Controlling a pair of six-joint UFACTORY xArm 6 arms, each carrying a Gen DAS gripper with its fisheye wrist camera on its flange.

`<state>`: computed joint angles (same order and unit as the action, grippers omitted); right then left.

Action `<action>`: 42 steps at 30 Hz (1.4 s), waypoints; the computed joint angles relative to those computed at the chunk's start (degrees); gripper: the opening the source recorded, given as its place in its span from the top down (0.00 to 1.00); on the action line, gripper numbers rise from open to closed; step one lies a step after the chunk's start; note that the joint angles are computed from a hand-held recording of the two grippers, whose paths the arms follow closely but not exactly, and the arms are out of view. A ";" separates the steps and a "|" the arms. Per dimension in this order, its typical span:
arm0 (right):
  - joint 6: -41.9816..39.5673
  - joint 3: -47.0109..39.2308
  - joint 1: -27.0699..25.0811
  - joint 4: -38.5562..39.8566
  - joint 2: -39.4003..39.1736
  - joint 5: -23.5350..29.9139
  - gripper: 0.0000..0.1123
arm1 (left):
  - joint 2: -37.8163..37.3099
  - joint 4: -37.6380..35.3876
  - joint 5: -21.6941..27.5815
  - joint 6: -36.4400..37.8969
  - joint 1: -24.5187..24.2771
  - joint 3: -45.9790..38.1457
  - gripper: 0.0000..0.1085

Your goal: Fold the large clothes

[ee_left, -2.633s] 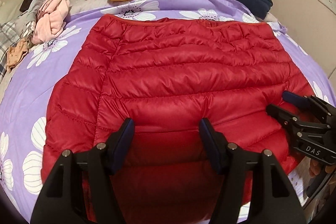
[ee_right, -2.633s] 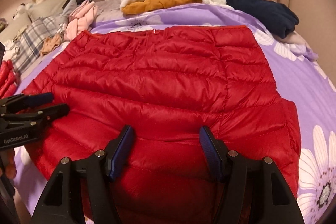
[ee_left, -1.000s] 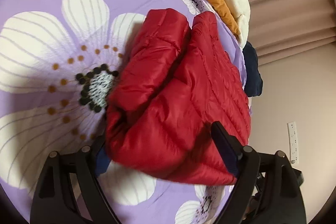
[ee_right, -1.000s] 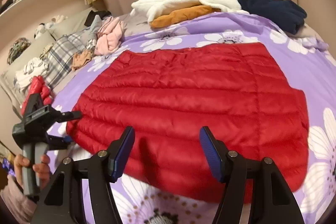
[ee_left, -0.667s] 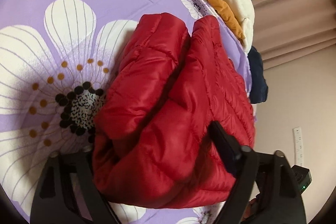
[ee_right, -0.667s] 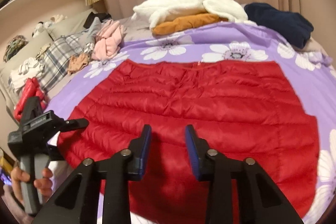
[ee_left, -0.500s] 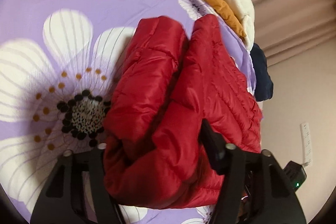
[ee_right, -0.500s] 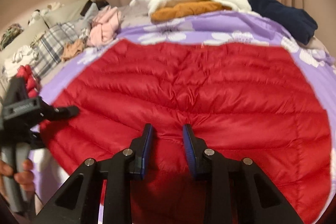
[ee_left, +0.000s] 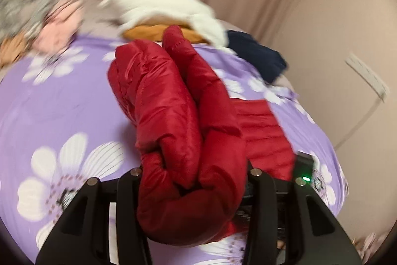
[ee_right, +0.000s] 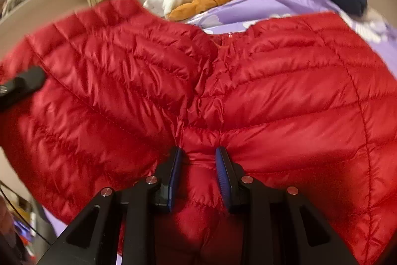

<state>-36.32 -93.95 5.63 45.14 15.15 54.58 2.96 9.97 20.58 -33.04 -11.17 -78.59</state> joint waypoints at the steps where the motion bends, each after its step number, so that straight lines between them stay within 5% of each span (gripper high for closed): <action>1: 0.47 -0.41 -0.49 1.21 0.35 1.14 0.72 | 1.24 -0.67 0.53 1.91 -0.71 -1.74 0.59; 10: 6.65 -8.91 -7.92 12.20 6.26 17.39 0.77 | 8.31 -2.60 5.66 10.22 -4.41 -11.60 0.58; 19: 2.86 -1.38 -15.58 4.27 -3.25 7.07 0.77 | 13.56 2.58 9.38 12.04 -6.94 -18.07 0.58; 24: 6.71 -0.60 -18.26 7.37 -1.45 11.13 0.77 | 19.49 3.66 12.01 17.05 -9.24 -24.40 0.50; 30: 10.23 -3.28 -21.60 15.91 3.10 18.01 0.77 | 24.83 -4.14 16.48 27.79 -10.09 -29.15 0.37; 32: 11.63 -4.65 -23.27 19.57 4.59 20.22 0.73 | 24.29 -6.50 15.73 30.41 -9.98 -27.95 0.32; 34: 10.40 -4.82 -24.57 23.98 4.73 21.47 0.54 | 24.00 -9.03 15.63 32.56 -9.69 -27.46 0.30; 36: 10.01 -6.79 -24.85 27.88 6.02 23.13 0.46 | 23.97 -9.81 15.94 33.28 -9.70 -27.61 0.30; 42: 15.17 -22.88 -21.77 31.07 16.64 26.73 0.45 | 23.62 -9.99 15.94 32.77 -10.10 -26.90 0.30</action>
<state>-21.15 -116.83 -16.13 76.21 31.80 81.32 26.58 -0.02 36.51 -0.27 -21.27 -105.49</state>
